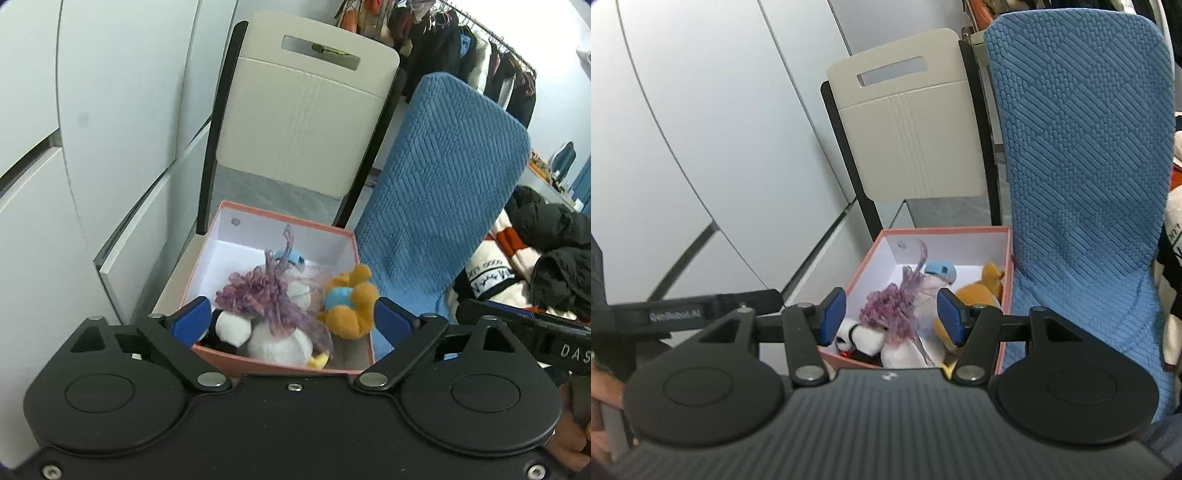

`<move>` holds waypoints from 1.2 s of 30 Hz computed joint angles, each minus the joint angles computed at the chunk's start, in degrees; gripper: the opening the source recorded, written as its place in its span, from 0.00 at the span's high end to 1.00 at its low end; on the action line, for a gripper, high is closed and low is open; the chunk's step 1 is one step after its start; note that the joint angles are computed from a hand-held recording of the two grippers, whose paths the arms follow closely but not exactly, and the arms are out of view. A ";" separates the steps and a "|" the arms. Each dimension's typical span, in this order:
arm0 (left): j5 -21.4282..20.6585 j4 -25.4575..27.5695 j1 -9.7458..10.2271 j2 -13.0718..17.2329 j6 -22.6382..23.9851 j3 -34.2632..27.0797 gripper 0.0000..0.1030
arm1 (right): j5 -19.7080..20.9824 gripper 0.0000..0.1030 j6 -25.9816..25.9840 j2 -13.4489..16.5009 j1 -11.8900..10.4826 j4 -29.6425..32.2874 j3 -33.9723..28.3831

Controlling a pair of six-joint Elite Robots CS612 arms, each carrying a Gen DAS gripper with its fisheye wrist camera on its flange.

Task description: Organize objects

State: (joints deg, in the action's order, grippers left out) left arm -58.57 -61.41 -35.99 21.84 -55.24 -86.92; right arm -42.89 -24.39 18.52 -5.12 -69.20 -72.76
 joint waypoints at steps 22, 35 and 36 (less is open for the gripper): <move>1.00 2.35 -2.37 2.06 -0.88 -3.47 0.01 | -3.86 0.11 -1.55 3.70 -0.92 4.06 -5.74; 0.31 3.88 -2.23 1.70 -2.24 -3.60 0.01 | -4.81 0.11 -1.47 3.56 -0.51 3.91 -5.63; 0.42 3.93 -2.24 1.73 -2.28 -3.67 0.01 | -4.80 0.11 -1.75 3.52 -0.46 4.35 -5.61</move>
